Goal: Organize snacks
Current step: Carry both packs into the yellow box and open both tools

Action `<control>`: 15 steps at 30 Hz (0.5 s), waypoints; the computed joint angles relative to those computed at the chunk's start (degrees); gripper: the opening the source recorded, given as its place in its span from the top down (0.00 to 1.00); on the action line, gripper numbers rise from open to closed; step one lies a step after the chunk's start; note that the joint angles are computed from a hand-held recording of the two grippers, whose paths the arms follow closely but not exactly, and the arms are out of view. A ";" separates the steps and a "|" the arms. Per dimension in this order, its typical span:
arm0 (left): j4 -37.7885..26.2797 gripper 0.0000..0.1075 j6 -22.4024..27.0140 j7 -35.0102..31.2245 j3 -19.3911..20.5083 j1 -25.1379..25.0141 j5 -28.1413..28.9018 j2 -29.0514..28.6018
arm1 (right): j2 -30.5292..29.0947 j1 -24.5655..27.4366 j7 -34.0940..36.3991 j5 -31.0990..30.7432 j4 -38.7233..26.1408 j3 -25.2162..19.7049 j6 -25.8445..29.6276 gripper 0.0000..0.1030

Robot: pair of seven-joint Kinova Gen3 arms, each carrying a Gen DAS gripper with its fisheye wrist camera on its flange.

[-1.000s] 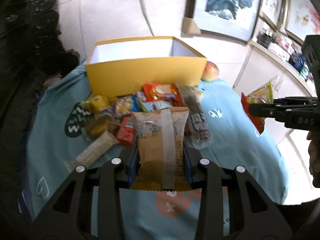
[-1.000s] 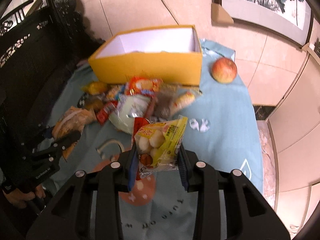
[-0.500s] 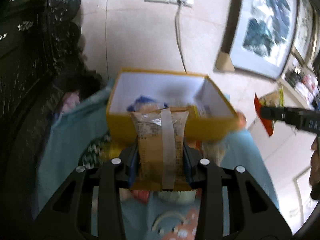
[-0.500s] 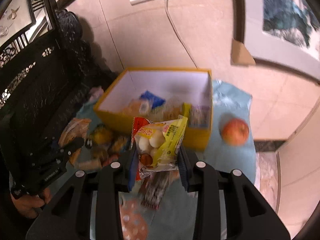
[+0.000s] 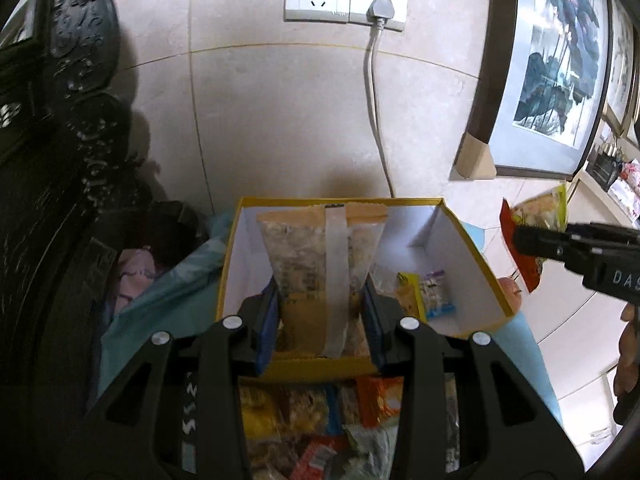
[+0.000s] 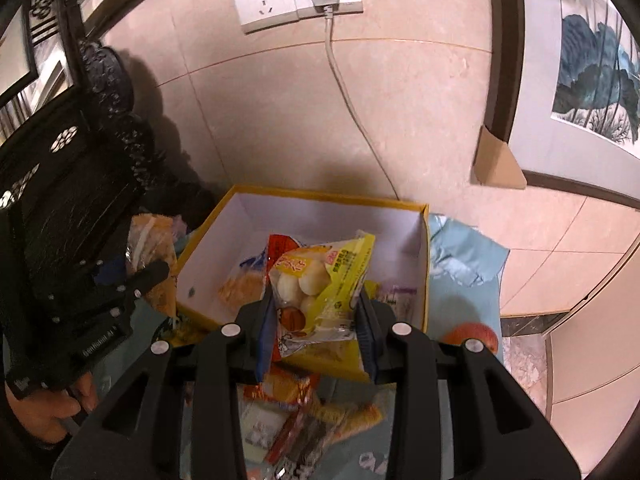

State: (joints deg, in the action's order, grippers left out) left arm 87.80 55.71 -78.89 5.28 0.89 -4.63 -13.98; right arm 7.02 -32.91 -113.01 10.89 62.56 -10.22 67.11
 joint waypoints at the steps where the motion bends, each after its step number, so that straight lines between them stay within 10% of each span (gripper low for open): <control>1: -0.46 0.65 -0.34 -0.23 0.03 -0.05 -0.26 0.84 | 0.81 -0.48 -0.69 1.22 -0.82 0.06 0.07 0.66; 3: -1.79 0.60 -0.32 -0.40 -0.10 -0.22 -0.57 3.11 | 2.95 -1.20 -1.82 3.33 -3.38 0.22 0.85 0.65; 5: -3.56 0.20 1.58 1.17 0.35 -0.45 -1.96 5.48 | 6.28 -2.04 -1.64 3.64 -7.63 1.51 4.64 0.54; 15: 4.01 0.18 -0.78 4.98 -0.43 -0.50 -3.34 0.64 | 1.51 -2.62 -4.63 3.86 2.48 1.78 3.44 0.41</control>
State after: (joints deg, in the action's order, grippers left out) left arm 91.81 54.93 -73.91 4.85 0.39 -7.97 -13.34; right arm 8.53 -35.53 -117.64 14.75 65.05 -8.44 70.55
